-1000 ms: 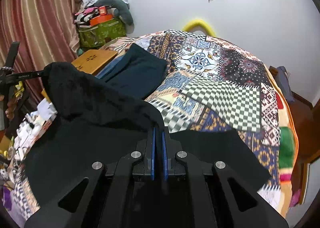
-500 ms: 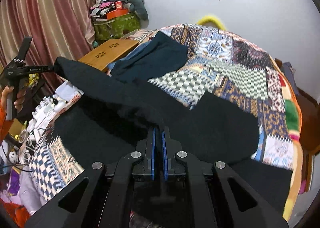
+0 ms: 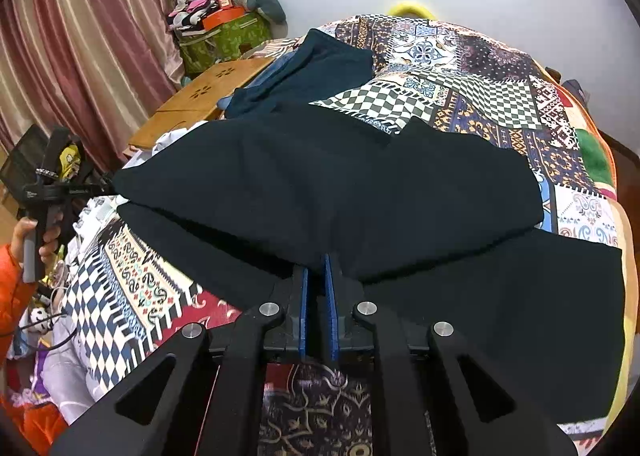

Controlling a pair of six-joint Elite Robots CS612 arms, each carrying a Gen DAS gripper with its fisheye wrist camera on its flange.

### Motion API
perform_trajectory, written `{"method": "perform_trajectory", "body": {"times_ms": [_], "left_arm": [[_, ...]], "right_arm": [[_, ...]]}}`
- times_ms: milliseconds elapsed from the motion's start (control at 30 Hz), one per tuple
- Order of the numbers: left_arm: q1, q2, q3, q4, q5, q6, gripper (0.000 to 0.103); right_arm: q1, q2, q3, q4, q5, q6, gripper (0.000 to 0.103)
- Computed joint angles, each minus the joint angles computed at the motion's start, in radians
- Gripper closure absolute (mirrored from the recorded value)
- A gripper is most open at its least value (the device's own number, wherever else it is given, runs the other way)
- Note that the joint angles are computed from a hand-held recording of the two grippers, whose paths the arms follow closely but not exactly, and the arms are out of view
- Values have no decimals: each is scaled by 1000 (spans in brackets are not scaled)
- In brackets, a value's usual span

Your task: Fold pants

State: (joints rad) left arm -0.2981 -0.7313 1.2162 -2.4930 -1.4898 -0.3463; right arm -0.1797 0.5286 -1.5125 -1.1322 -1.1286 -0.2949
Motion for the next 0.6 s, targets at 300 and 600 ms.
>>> {"method": "perform_trajectory", "body": {"times_ms": [300,600], "left_arm": [[-22,-35,14,-85,113,63,87],[-52,3,-80,-149,117,158,44]], "right_arm": [[-22,-13,-25,-5,-54,49,90],[-30,-50,56,-125,-76,115,62]]}}
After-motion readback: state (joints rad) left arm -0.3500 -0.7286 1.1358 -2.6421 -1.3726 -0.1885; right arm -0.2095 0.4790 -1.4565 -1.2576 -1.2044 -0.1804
